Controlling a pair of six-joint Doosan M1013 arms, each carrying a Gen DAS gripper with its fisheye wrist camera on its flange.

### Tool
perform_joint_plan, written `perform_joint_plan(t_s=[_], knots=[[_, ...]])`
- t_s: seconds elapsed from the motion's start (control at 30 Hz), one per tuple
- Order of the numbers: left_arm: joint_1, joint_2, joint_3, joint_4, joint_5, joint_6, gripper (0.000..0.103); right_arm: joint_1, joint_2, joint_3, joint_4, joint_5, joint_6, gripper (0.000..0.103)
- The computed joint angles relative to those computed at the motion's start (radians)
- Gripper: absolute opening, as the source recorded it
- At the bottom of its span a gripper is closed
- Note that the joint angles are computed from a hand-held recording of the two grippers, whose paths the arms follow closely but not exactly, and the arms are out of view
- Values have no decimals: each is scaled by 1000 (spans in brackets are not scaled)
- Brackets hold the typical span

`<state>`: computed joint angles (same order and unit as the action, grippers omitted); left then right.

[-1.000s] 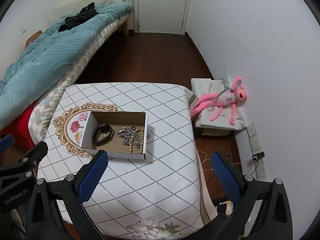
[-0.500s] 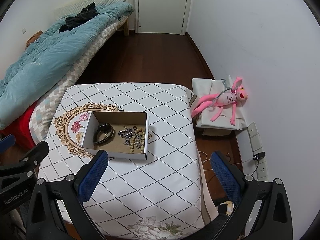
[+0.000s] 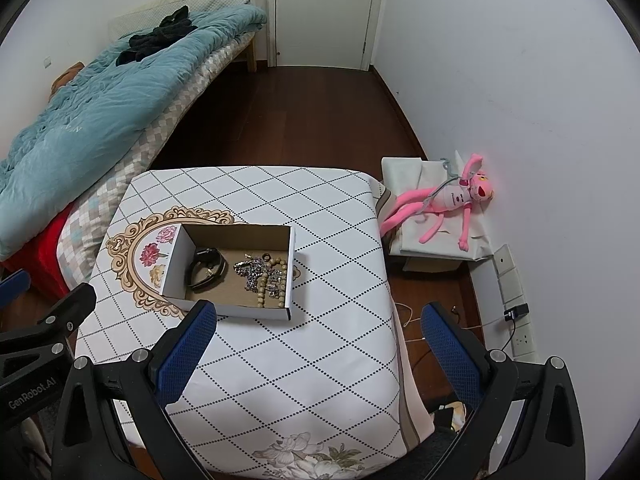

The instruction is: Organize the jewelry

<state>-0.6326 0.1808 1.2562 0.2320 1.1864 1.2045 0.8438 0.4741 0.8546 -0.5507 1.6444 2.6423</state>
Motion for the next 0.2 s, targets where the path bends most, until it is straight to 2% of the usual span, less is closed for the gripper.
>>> perform_joint_plan(t_s=[0.2], knots=[[-5, 0, -3, 16, -3, -16, 103, -2, -3, 4, 3, -1, -1, 103]])
